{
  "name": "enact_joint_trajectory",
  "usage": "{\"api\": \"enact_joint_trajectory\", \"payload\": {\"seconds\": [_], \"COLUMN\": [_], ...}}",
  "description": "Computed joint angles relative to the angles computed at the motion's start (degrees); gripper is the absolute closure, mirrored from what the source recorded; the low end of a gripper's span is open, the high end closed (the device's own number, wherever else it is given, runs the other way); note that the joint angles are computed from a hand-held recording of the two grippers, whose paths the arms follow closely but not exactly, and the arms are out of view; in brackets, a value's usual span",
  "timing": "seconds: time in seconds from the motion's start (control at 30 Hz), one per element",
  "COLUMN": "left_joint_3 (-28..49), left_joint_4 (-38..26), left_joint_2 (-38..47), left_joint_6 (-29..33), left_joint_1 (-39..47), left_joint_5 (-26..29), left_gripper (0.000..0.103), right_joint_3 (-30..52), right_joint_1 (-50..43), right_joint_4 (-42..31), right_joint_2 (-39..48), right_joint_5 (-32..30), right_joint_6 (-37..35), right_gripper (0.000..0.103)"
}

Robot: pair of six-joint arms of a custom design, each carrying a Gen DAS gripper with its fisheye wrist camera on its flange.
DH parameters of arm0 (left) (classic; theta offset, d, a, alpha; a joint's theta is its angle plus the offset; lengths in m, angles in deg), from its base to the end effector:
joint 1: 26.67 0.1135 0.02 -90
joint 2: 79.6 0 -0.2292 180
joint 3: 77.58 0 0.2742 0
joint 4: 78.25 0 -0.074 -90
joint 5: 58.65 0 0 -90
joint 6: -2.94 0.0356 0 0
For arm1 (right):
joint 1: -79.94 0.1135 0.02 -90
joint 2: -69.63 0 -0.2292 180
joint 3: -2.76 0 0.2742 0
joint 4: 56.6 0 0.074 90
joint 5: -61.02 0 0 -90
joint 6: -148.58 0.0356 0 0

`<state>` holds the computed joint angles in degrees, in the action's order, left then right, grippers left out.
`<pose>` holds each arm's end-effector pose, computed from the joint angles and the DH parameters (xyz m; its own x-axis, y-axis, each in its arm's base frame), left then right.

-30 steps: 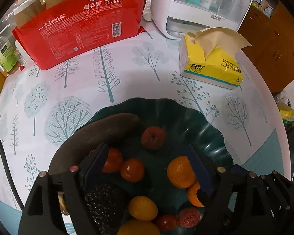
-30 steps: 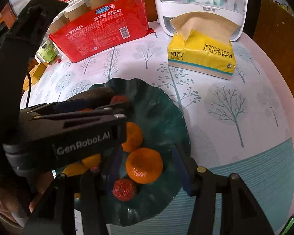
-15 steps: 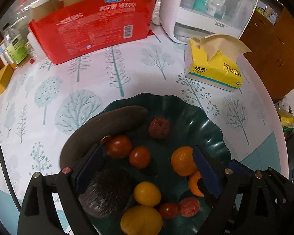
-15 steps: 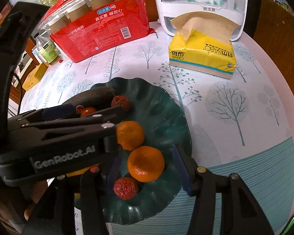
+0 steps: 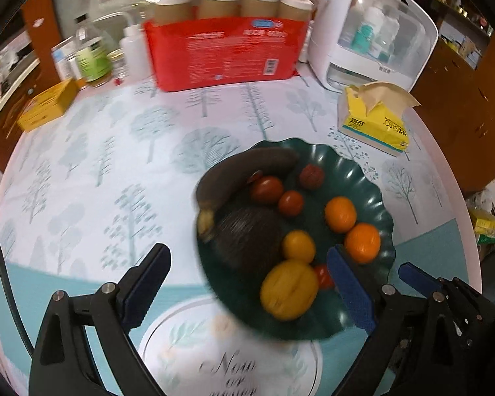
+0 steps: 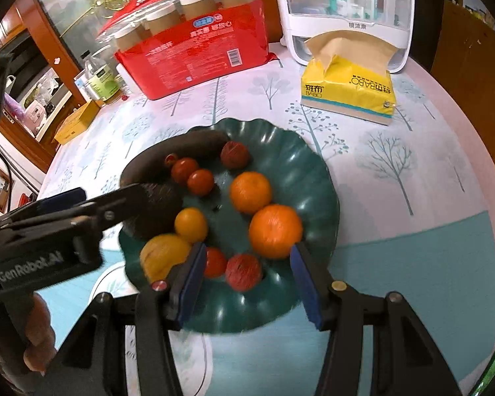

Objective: Organize fruits

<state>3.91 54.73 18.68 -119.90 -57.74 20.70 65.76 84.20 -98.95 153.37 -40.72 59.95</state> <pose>0.3148 -0.1820 0.1633 -0.8829 -0.0902 -0.4607 -0.0494 0.9938 -0.1000 0.2993 0.0296 0.1472 -0.8929 -0.0430 -0.4481 -0.1433 0.9708 0.1922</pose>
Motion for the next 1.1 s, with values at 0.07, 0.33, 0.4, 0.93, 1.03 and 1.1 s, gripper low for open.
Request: {"api": "enact_joint_trajectory", "payload": {"seconds": [0.07, 0.33, 0.4, 0.93, 1.03, 1.1], "left_joint_3": [-4.3, -17.8, -19.4, -19.9, -19.9, -19.7], "left_joint_4": [-1.3, -13.4, -17.1, -34.2, -34.6, -34.7], "left_joint_2": [-5.5, -29.6, -34.2, -44.7, -44.8, -44.6], "left_joint_6": [-1.5, -8.2, -11.1, -27.1, -28.0, -28.4], "left_joint_1": [-0.5, -6.7, -9.3, -25.1, -25.8, -26.6], "left_joint_5": [-0.7, -7.3, -9.2, -18.5, -18.4, -18.7], "left_gripper": [0.008, 0.008, 0.008, 0.008, 0.008, 0.008], "right_joint_3": [-2.7, -10.4, -10.7, -8.2, -7.9, -7.8], "right_joint_1": [1.1, 7.4, 9.5, 21.2, 22.9, 23.8], "right_joint_4": [-1.6, -14.9, -19.2, -34.3, -35.1, -35.4], "right_joint_2": [-4.3, -27.2, -32.4, -49.1, -50.0, -50.4], "right_joint_5": [0.1, 0.5, 1.2, 10.9, 12.2, 13.0], "right_joint_6": [1.3, 5.9, 7.1, 15.8, 16.3, 16.7], "right_gripper": [0.050, 0.050, 0.050, 0.049, 0.049, 0.049]}}
